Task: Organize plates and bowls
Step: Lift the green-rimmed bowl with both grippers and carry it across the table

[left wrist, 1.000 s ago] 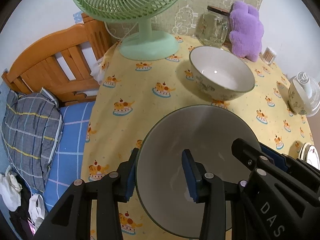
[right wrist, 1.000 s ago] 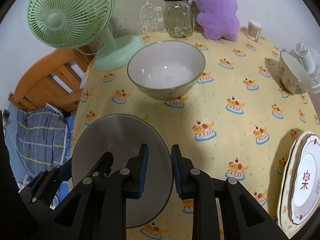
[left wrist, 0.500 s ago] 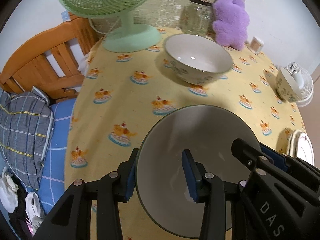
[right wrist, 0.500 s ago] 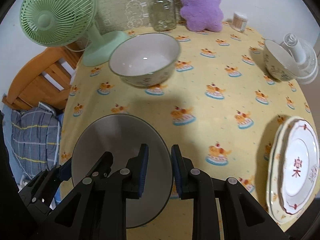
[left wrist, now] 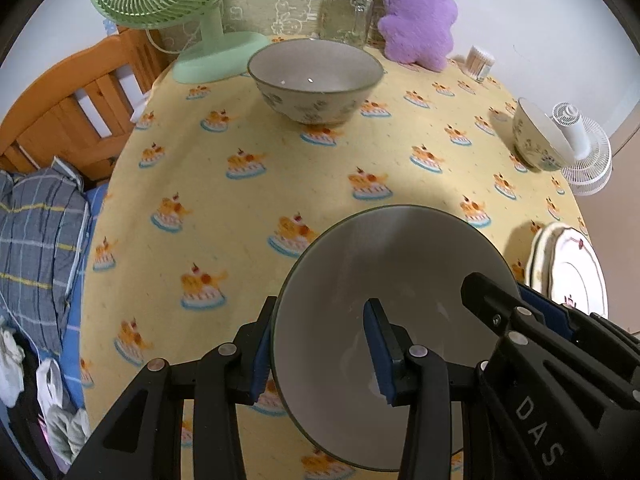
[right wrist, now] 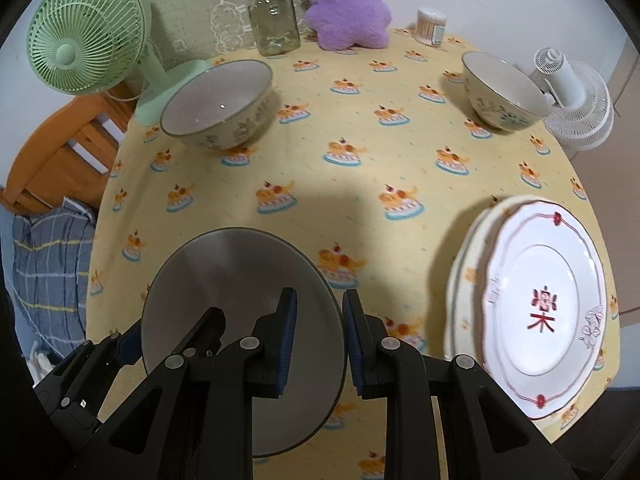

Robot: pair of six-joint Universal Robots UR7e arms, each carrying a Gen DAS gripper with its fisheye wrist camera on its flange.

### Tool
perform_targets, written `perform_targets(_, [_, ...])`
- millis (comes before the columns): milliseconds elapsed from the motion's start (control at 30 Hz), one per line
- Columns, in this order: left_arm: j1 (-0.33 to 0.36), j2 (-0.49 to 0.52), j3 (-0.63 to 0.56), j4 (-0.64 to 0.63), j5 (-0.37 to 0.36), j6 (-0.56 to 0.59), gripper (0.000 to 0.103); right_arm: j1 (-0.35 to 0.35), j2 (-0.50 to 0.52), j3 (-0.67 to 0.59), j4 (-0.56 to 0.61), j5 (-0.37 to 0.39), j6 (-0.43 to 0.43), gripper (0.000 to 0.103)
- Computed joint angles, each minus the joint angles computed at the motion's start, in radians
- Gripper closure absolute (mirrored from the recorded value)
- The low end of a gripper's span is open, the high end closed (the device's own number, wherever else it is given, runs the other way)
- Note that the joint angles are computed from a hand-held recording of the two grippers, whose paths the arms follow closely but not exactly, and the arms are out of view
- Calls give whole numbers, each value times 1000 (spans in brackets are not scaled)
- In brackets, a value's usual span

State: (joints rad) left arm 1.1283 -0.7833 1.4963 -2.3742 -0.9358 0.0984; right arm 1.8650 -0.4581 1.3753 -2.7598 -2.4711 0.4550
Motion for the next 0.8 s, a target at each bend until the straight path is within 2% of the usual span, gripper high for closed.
perform_targets(433, [-52, -21, 87, 41, 20, -146, 62, -29, -105, 147, 7, 39, -15, 76])
perform_targets(800, [-67, -2, 92, 9, 62, -188, 60, -53, -121, 152, -10, 91, -104, 76])
